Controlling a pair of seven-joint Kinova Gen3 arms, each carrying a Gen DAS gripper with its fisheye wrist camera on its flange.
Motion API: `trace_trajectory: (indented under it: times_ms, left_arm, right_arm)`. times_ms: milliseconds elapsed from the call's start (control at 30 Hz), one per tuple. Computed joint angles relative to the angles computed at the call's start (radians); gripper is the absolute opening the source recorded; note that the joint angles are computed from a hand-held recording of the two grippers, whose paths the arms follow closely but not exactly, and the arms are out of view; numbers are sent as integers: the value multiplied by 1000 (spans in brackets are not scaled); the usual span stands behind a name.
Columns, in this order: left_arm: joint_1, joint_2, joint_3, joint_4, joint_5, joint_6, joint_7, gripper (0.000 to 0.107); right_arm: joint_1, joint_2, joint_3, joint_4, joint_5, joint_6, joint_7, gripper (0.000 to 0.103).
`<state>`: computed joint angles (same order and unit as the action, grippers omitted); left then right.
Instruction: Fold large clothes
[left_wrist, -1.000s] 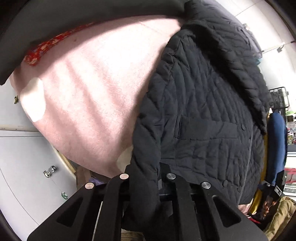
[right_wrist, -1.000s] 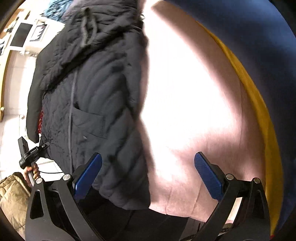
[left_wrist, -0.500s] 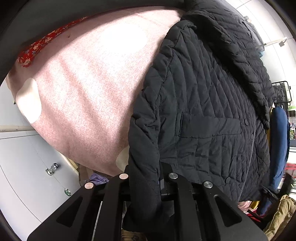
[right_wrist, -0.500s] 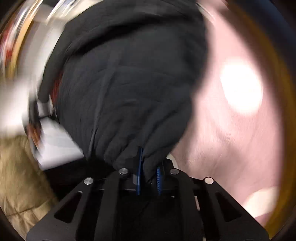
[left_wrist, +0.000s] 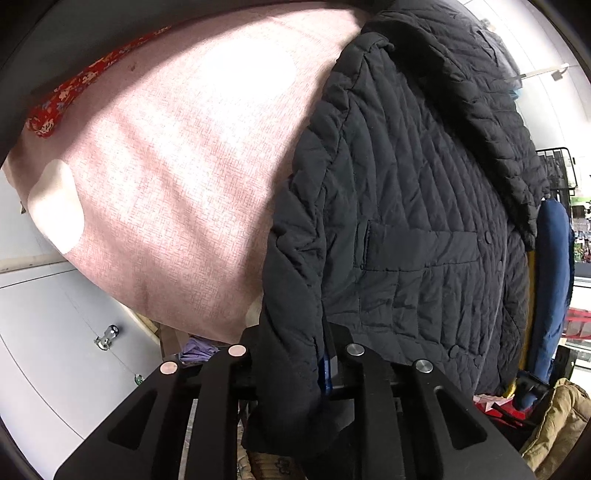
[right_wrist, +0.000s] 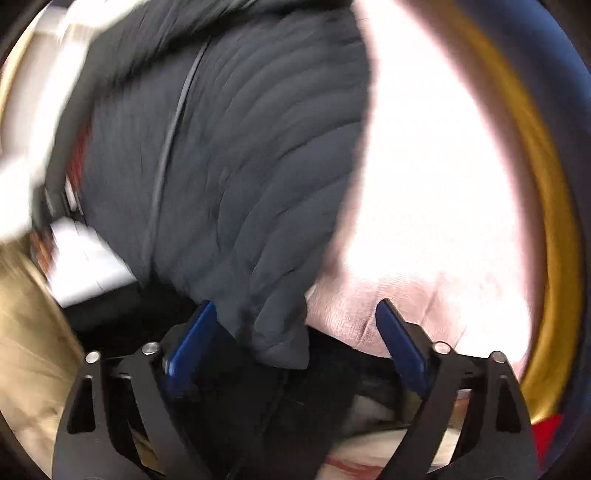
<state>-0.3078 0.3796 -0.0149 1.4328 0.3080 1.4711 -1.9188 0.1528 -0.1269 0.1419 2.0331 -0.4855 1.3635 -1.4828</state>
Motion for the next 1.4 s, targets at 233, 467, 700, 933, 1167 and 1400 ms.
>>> trace_trajectory:
  times_ms: [233, 467, 700, 933, 1167, 1400]
  left_arm:
    - [-29, 24, 91, -15, -73, 0, 24, 17]
    - [-55, 19, 117, -19, -68, 15, 3, 17]
    - [-8, -18, 27, -39, -28, 88, -115, 14]
    - [-17, -41, 23, -17, -25, 127, -88, 12]
    - [41, 16, 4, -301, 153, 132, -66, 11]
    - [101, 164, 116, -619, 95, -31, 100, 11]
  right_arm:
    - [180, 110, 125, 155, -194, -3, 218, 87]
    - [190, 194, 26, 244, -313, -72, 309, 23]
    - [145, 92, 27, 135, -257, 62, 298, 11]
    - [118, 94, 26, 97, -227, 83, 269, 9]
    - [144, 163, -28, -177, -286, 19, 300, 9]
    - [126, 271, -15, -501, -307, -137, 202, 9]
